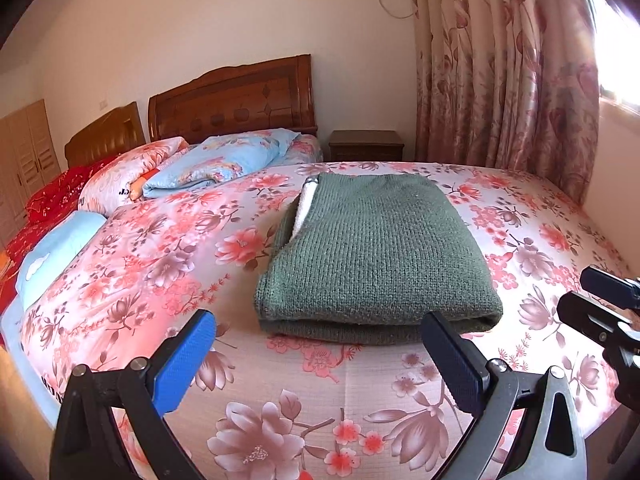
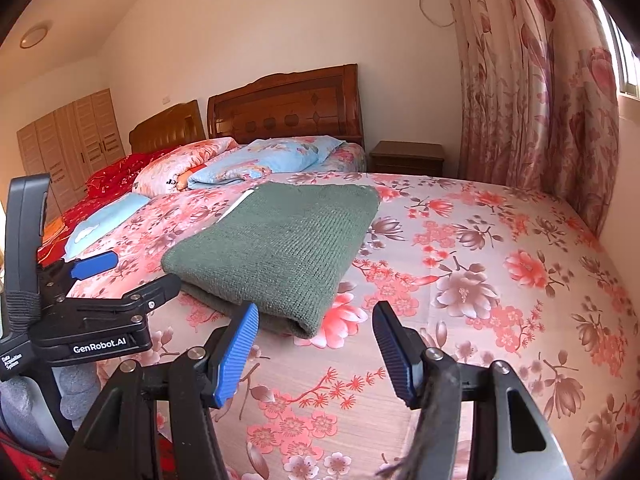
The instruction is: Fold small clothes
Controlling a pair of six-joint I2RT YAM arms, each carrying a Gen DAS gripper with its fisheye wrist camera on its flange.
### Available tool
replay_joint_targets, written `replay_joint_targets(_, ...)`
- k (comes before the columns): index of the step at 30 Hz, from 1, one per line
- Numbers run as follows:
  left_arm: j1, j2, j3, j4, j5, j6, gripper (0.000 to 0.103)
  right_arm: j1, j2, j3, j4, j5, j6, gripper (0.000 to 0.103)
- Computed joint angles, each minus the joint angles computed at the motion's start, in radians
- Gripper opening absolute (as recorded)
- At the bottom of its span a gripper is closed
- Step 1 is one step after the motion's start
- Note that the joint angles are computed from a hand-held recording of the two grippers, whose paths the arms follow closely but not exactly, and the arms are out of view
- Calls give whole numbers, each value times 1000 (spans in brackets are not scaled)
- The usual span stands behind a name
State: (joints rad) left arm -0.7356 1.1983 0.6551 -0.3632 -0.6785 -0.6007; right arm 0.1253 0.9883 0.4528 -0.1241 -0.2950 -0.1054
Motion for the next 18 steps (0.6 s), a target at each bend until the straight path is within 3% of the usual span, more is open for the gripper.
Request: replay_joint_targets(18, -16, 3, 4, -1, -3, 2, 103, -21, 39, 5, 3, -6, 12, 61)
